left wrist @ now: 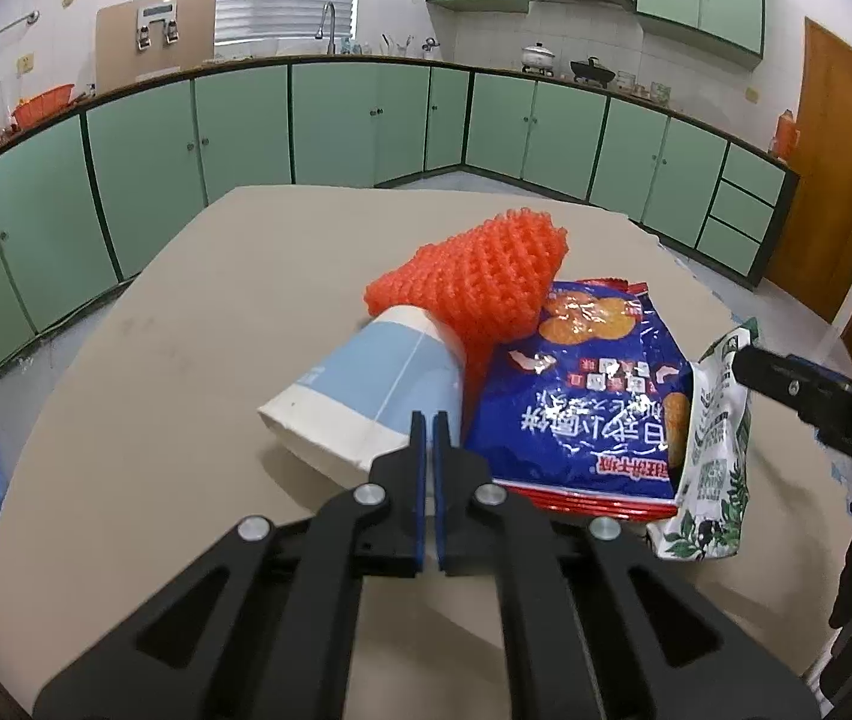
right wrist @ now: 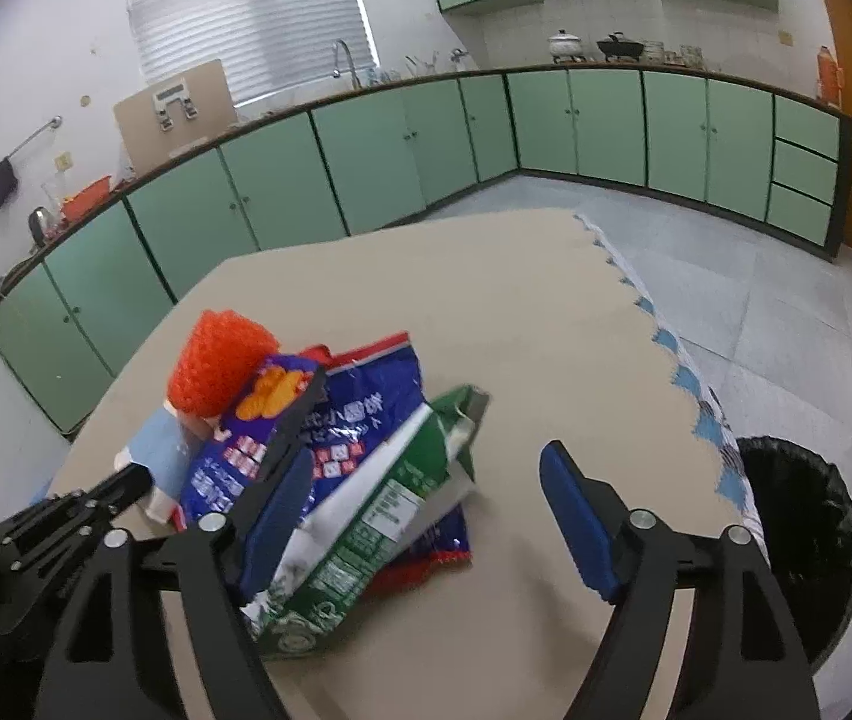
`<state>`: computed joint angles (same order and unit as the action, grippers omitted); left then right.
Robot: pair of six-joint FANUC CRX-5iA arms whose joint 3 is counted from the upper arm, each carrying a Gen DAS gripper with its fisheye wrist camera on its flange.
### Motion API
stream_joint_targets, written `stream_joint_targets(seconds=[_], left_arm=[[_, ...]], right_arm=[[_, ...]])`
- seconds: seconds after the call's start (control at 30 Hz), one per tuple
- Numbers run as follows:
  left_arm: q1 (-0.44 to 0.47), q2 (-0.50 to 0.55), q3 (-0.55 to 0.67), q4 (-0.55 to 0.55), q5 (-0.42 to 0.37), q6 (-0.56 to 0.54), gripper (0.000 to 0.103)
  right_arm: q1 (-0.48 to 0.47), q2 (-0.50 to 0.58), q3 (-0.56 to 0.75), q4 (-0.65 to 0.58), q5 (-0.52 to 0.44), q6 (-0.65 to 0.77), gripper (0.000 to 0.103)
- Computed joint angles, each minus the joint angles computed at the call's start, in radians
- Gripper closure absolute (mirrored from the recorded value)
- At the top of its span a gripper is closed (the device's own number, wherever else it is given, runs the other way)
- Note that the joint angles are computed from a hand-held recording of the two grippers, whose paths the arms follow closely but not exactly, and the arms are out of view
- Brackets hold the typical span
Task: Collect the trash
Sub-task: 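Grasp the green milk carton with the right gripper while the left gripper reaches the paper cup, then close the left gripper on the white-blue paper cup rim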
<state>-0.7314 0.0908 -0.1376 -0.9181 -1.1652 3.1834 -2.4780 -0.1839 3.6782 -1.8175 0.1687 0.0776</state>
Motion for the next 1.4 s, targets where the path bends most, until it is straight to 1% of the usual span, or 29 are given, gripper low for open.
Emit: stream_joint_targets(seconds=[0.03,0.07,0.1,0.13,0.2,0.33,0.37,0.4,0.43,0.47,0.5,0.53,0.6,0.67,0.7,0.73,0.83,0.9,0.97,1.0,1.07,1.1,1.13,1.17,1.2,1.23,1.27,1.3,1.4], left_arm=[[0.0,0.001,0.002,0.0,-0.005,-0.002,0.093],[0.0,0.003,0.005,-0.002,-0.014,-0.002,0.084],[-0.005,0.005,0.009,-0.013,-0.029,0.008,0.059],[-0.013,0.005,0.01,-0.025,-0.042,0.02,0.049],[-0.023,0.007,0.015,-0.045,-0.063,0.025,0.05],[-0.023,0.005,0.015,-0.044,-0.065,0.022,0.049],[-0.021,0.003,0.013,-0.041,-0.063,0.021,0.049],[-0.019,0.004,0.013,-0.039,-0.064,0.02,0.047],[-0.018,0.003,0.011,-0.037,-0.063,0.019,0.045],[-0.017,0.002,0.009,-0.036,-0.062,0.017,0.043],[-0.015,0.001,0.006,-0.035,-0.063,0.017,0.039],[-0.012,0.001,0.005,-0.032,-0.062,0.014,0.035],[-0.007,-0.001,0.004,-0.027,-0.058,0.01,0.031],[-0.001,-0.001,0.003,-0.025,-0.056,0.004,0.027],[0.005,-0.003,0.002,-0.021,-0.049,-0.001,0.023],[0.01,-0.003,0.0,-0.018,-0.044,-0.006,0.021],[0.029,0.004,0.004,-0.004,-0.031,-0.022,0.02],[0.058,0.005,0.001,0.029,-0.006,-0.041,0.021],[0.072,0.013,0.006,0.05,-0.005,-0.048,0.023],[0.08,0.015,0.006,0.06,-0.002,-0.052,0.032],[0.09,0.006,-0.004,0.07,0.021,-0.054,0.039],[0.088,0.006,-0.004,0.069,0.023,-0.055,0.045],[0.082,0.011,0.003,0.064,0.016,-0.061,0.048],[0.076,0.014,0.007,0.058,0.012,-0.061,0.057],[0.065,0.014,0.01,0.049,0.011,-0.056,0.071],[0.061,0.011,0.01,0.046,0.016,-0.051,0.081],[0.061,0.003,0.003,0.047,0.033,-0.045,0.1],[0.064,-0.007,-0.007,0.052,0.057,-0.038,0.103],[0.06,-0.016,-0.014,0.051,0.067,-0.02,0.103]], right_arm=[[-0.022,-0.003,0.001,0.062,0.022,-0.05,0.025],[-0.029,-0.004,0.001,0.087,0.032,-0.075,0.026],[-0.026,-0.004,0.001,0.088,0.033,-0.076,0.026],[-0.022,-0.006,0.0,0.094,0.029,-0.078,0.026],[-0.019,-0.012,-0.003,0.121,0.027,-0.096,0.026],[-0.062,-0.036,-0.026,0.331,0.072,-0.275,0.026],[-0.076,-0.044,-0.036,0.403,0.085,-0.33,0.027],[-0.089,-0.052,-0.046,0.455,0.107,-0.365,0.036],[-0.099,-0.06,-0.051,0.457,0.148,-0.358,0.041],[-0.101,-0.061,-0.051,0.445,0.168,-0.349,0.048],[-0.101,-0.061,-0.049,0.427,0.178,-0.331,0.053],[-0.1,-0.058,-0.046,0.409,0.186,-0.305,0.055],[-0.105,-0.053,-0.041,0.383,0.208,-0.267,0.06],[-0.122,-0.05,-0.043,0.389,0.245,-0.267,0.065],[-0.129,-0.046,-0.043,0.395,0.252,-0.27,0.066],[-0.135,-0.043,-0.042,0.397,0.256,-0.272,0.067],[-0.149,-0.035,-0.039,0.392,0.262,-0.273,0.07],[-0.152,-0.035,-0.043,0.393,0.259,-0.278,0.07],[-0.156,-0.034,-0.04,0.388,0.257,-0.279,0.071],[-0.158,-0.034,-0.039,0.385,0.256,-0.278,0.071],[-0.159,-0.034,-0.039,0.38,0.255,-0.278,0.071],[-0.159,-0.034,-0.039,0.377,0.254,-0.278,0.071],[-0.16,-0.034,-0.039,0.375,0.256,-0.277,0.071],[-0.16,-0.034,-0.038,0.37,0.256,-0.274,0.071],[-0.161,-0.033,-0.04,0.372,0.257,-0.275,0.071],[-0.161,-0.03,-0.038,0.371,0.258,-0.273,0.071],[-0.16,-0.027,-0.036,0.366,0.259,-0.267,0.071],[-0.16,-0.025,-0.036,0.363,0.259,-0.265,0.071],[-0.163,-0.018,-0.031,0.353,0.264,-0.256,0.071]])
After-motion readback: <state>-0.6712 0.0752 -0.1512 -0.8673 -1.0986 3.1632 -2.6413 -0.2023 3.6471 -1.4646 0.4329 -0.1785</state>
